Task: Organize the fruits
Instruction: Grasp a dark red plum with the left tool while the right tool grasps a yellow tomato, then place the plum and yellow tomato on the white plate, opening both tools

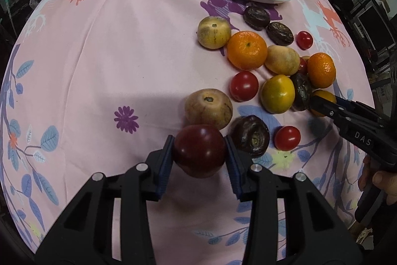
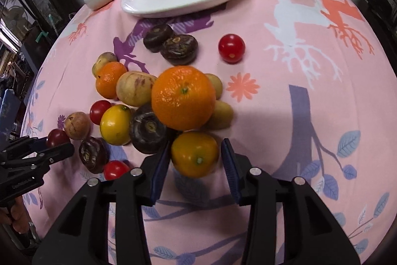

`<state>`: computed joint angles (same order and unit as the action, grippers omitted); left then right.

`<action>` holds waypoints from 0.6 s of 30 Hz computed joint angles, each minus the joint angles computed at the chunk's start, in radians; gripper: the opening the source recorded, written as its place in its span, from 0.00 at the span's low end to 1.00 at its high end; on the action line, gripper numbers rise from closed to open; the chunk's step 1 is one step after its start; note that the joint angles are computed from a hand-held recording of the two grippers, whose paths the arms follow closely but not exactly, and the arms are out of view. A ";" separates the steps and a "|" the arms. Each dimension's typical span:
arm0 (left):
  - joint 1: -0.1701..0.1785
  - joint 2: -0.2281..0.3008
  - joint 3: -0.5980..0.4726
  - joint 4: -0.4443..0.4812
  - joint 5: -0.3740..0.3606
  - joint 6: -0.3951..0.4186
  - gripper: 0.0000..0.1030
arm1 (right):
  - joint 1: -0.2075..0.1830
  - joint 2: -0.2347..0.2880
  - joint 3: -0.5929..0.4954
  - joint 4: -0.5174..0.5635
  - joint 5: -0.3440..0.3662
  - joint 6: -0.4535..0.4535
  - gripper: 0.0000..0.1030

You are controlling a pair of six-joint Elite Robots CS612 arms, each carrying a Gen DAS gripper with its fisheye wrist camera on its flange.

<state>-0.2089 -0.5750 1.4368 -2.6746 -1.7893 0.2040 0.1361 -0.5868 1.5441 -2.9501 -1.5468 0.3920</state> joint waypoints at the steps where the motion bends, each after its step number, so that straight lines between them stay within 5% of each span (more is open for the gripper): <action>1: 0.000 0.003 -0.003 0.002 0.005 -0.004 0.39 | 0.003 -0.002 -0.001 0.009 -0.011 -0.018 0.37; 18: 0.001 0.012 -0.001 -0.001 0.011 -0.002 0.40 | -0.014 -0.045 0.087 -0.059 0.042 0.052 0.37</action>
